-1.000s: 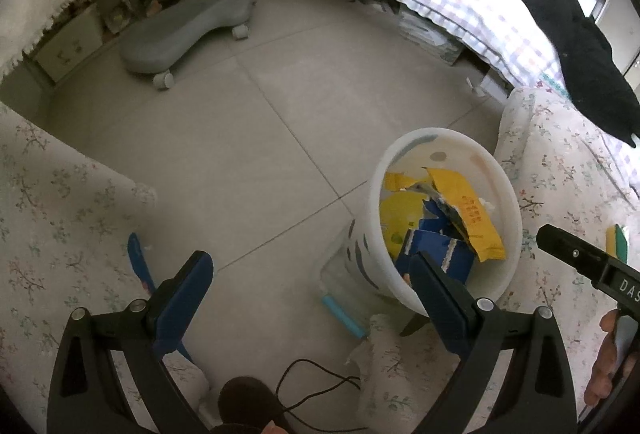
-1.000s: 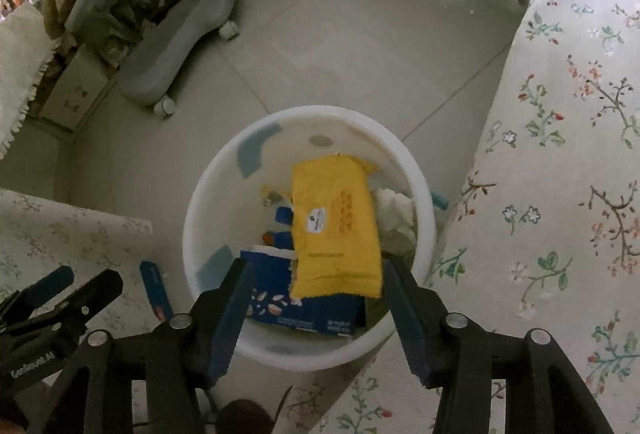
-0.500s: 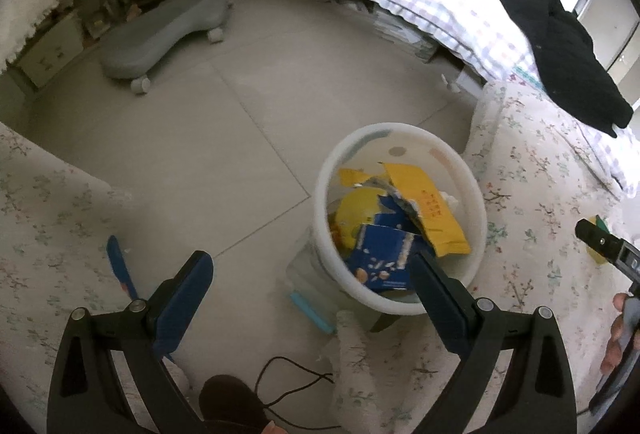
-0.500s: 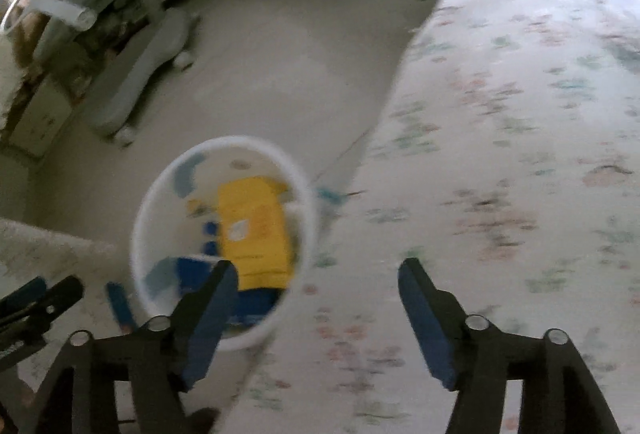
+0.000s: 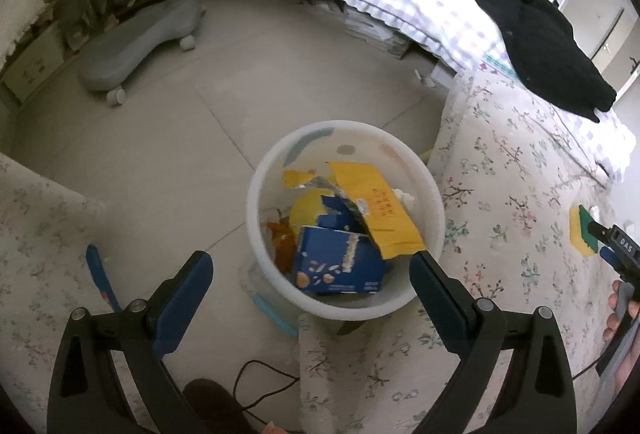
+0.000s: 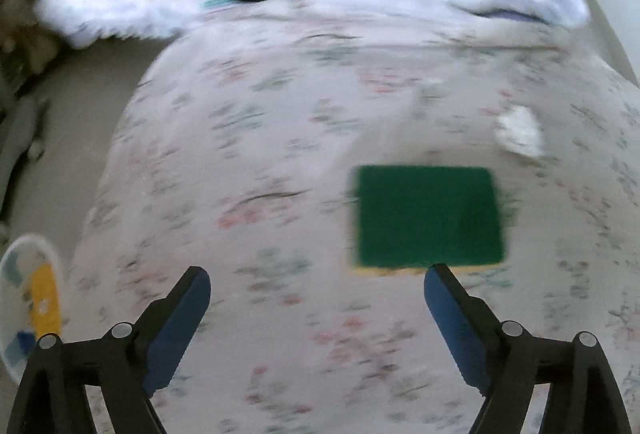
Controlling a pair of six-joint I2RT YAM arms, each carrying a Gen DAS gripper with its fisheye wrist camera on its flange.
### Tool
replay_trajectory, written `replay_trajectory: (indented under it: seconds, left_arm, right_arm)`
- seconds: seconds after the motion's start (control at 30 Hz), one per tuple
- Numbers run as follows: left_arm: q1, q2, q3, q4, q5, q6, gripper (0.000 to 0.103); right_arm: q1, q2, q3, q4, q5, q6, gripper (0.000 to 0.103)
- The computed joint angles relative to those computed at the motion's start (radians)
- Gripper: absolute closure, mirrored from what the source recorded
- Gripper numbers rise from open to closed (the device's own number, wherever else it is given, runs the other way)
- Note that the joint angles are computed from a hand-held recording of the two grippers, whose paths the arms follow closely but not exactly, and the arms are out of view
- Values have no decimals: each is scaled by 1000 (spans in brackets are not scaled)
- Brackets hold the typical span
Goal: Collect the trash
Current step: 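Grasp the green-yellow sponge with the right tool and lift it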
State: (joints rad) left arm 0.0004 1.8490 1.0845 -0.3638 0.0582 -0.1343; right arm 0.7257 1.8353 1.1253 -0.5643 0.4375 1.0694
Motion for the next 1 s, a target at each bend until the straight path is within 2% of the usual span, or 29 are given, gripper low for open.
replay_trajectory:
  seconds: [0.27,0.53,0.67,0.87,1.0]
  left_arm:
    - [-66,19,12,3,-26,-8,3]
    - [-124,16,20,-5,-13,-15,3]
    - [-183,7,45,-29,-2,-29,3]
    - [-378,53,160,-90,-62,-33,3]
    - [-511,143,296,-131,-75,-64,3]
  right_arm:
    - [-104,-55,-140,95,-15,-13,11]
    - [-166,4,-156,174,-54,-60,10]
    - [-184,-28,-198,233,-89,-73,18]
    - [-174,-211,-279,172,-59,-86,20]
    - [-205,-409,-382,114,-30,-82,20]
